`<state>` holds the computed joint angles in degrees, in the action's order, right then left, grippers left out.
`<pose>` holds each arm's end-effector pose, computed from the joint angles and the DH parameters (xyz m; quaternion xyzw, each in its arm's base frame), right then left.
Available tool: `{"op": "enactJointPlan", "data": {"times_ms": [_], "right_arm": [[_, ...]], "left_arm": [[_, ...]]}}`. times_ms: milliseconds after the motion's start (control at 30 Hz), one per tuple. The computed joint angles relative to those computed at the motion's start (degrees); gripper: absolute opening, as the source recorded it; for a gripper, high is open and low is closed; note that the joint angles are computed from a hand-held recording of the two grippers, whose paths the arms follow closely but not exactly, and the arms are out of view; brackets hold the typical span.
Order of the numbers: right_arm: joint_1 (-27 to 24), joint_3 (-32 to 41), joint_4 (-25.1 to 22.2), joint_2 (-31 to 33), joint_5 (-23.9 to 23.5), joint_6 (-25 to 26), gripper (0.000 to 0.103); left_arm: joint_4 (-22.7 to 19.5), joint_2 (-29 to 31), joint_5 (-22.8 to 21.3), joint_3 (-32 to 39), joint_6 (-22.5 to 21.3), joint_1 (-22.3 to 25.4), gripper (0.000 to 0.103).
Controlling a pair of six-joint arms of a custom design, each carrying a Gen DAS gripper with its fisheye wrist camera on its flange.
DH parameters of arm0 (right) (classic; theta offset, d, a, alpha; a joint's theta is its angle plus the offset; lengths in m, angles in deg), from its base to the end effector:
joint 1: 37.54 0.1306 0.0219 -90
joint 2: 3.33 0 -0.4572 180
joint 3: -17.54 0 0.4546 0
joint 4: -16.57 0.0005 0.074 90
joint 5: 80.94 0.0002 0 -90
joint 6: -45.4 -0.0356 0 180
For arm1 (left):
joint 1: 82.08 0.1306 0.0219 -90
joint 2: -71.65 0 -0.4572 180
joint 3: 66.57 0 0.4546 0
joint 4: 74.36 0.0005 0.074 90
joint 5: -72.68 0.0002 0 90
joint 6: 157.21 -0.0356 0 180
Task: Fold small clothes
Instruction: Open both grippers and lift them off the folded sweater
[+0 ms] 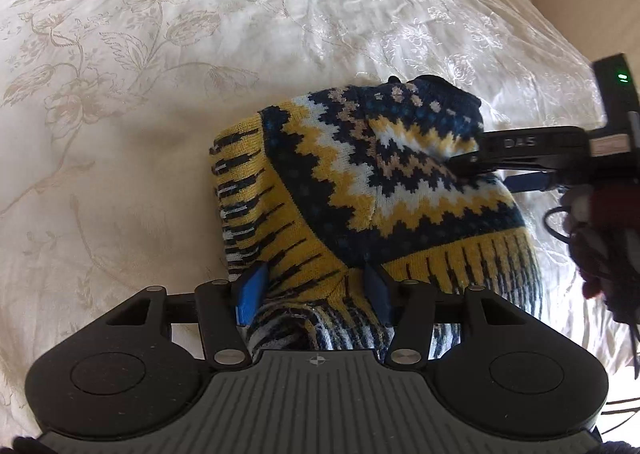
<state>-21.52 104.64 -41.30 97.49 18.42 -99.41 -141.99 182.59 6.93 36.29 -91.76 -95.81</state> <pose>0.5627 0.1550 0.3682 0.3390 0.9237 0.0268 0.1766 0.6390 -0.1717 0.3905 0.3428 0.9079 -0.1960 0.1407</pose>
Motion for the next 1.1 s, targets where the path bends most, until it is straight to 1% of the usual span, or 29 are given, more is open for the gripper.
{"op": "enactJointPlan", "data": {"times_ms": [33,67,167,267,333,400,467,533,600,667,733,767,833,900,967,1100], "right_arm": [[-0.05,0.75,-0.93,0.93,0.13,0.60,0.100],[0.01,1.47,-1.80,1.69,0.66,1.15,0.102],[0.34,1.34,-1.83,1.08,1.89,0.05,0.101],[3.06,-1.15,1.14,-2.79,8.24,-0.53,0.100],[5.80,-2.99,2.23,-5.54,13.09,-0.80,0.101],[8.51,-4.04,1.08,-7.30,17.06,-2.90,0.101],[11.12,-4.93,-0.77,-8.36,19.28,-6.48,0.101],[12.66,-4.87,-3.31,-8.02,19.50,-8.71,0.101],[13.11,-4.44,-5.72,-6.57,17.37,-10.23,0.102],[13.56,-4.74,-6.13,-5.33,16.51,-12.13,0.102],[13.65,-4.78,-6.32,-4.38,15.93,-12.84,0.102],[13.52,-4.62,-6.22,-3.93,15.79,-12.39,0.102],[13.33,-4.49,-5.83,-3.49,15.64,-11.11,0.102],[13.16,-4.74,-5.27,-3.86,15.53,-9.50,0.102],[13.39,-5.44,-4.24,-4.87,16.17,-8.08,0.102],[15.02,-6.58,-3.23,-7.62,19.33,-8.46,0.102]], "left_arm": [[-0.17,0.09,0.14,0.09,-0.20,0.05,0.052],[-0.36,0.18,0.31,0.21,-0.29,0.10,0.052],[-1.09,0.46,0.56,0.72,-0.51,0.16,0.053],[-1.33,0.57,0.84,0.88,-0.75,0.24,0.054],[-1.01,0.38,1.09,0.54,-0.92,0.30,0.055],[-0.42,0.11,1.42,0.02,-1.39,0.36,0.057],[0.19,-0.22,1.69,-0.57,-2.19,0.42,0.061],[0.84,-0.62,1.86,-1.23,-3.10,0.40,0.065],[1.53,-0.93,1.95,-1.92,-4.17,0.25,0.070],[1.84,-1.10,1.89,-2.35,-5.46,0.03,0.079],[2.37,-1.34,1.45,-2.82,-6.54,-0.30,0.084],[2.62,-1.46,1.25,-3.05,-6.92,-0.47,0.091],[2.58,-1.68,1.06,-3.40,-7.64,-0.78,0.098],[2.87,-2.26,0.62,-3.93,-7.84,-0.96,0.099],[3.58,-3.28,0.54,-4.69,-7.12,-0.80,0.099],[5.90,-6.71,-2.07,-6.86,-3.41,-0.18,0.099]]}}
